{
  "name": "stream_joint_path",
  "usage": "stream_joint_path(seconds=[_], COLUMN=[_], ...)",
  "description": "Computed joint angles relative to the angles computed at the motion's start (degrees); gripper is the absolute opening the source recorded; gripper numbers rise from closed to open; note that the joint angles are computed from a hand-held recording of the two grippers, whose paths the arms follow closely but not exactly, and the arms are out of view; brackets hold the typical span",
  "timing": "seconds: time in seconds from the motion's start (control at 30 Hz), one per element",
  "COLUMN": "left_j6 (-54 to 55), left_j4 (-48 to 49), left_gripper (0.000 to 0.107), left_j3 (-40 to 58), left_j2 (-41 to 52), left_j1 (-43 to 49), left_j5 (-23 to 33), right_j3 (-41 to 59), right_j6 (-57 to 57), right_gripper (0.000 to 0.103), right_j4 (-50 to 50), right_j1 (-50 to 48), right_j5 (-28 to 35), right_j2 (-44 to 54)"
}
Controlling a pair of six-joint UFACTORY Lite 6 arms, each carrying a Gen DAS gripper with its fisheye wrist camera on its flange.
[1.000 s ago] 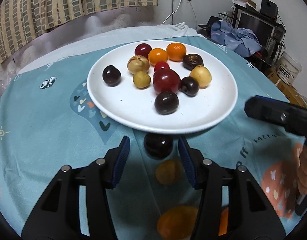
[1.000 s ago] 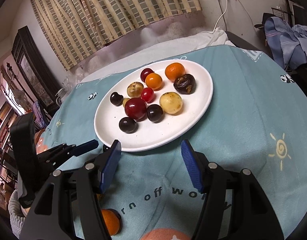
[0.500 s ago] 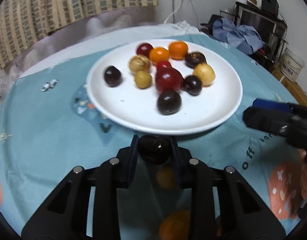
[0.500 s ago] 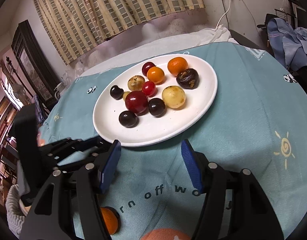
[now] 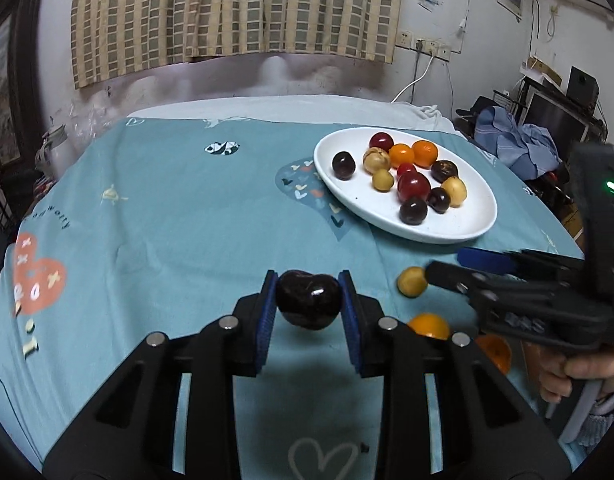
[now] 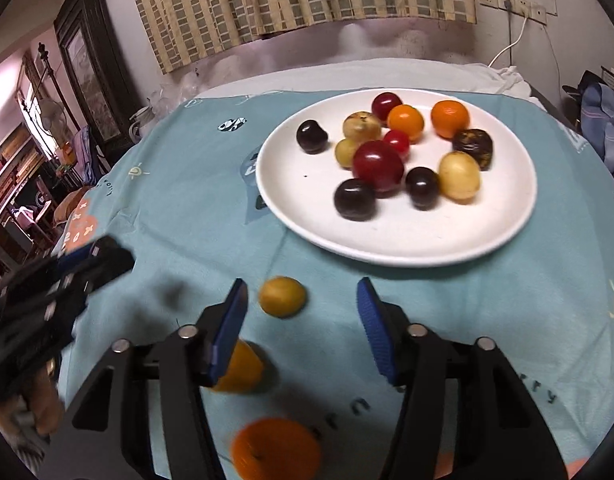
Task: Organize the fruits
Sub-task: 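Grasp a dark plum with the left gripper while the right gripper grasps a small yellow fruit, then lower the dark plum and yellow fruit onto the plate and open both grippers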
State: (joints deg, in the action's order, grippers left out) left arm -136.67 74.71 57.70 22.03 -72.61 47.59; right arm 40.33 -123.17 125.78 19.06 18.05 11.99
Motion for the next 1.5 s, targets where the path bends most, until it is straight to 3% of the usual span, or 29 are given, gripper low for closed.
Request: stream_joint_path(seconds=[0.1,0.2,0.27,0.43,0.6,0.83,1.0,1.2,1.5], left_j6=[-0.67,-0.09,0.41,1.81,2.39,4.75,9.37,21.54,38.45], left_j4=[0.62,1.31,1.4,0.98,1.01,0.36,-1.42,-3.55,-12.29], left_gripper=[0.031,0.031,0.031,0.031,0.031,0.031,0.031,0.031,0.032], left_j3=[-0.27,0.38,0.86,2.4,3.28,7.01,11.56,22.8,48.01], left_j2=[-0.48,-0.22,0.24,1.82,2.83,6.31,8.44,11.12,29.28], left_j1=[-0.92,-1.18,-0.94,-0.75,-0.77,-1.92,-1.37,5.78,17.57], left_j5=[0.3,-0.13,-0.64,-1.03,-1.08,-0.65,-0.62,-1.34,-8.05], right_j3=[2.57,5.4,5.35,2.4,-5.08,-20.76,-22.98,-8.62,7.68], right_j6=[-2.72,2.49,-1.1,-14.12,-14.99,-0.88,5.82,16.59,5.32], right_gripper=[0.049,0.046,0.036,0.028,0.028,0.028,0.028,0.028,0.028], right_j4=[4.46,-0.68,2.15,14.24,13.2,-8.36,-19.94,-27.58,-11.67], right_j1=[2.24,3.13,4.87,6.38,2.46,-14.86,-24.67,-25.16,-15.9], right_j5=[-2.66,-2.75,-3.89,-3.65,-0.37,7.51,12.72,11.92,4.85], right_j2=[3.31,6.86,6.94,4.66,-4.57,-25.29,-28.66,-21.23,1.67])
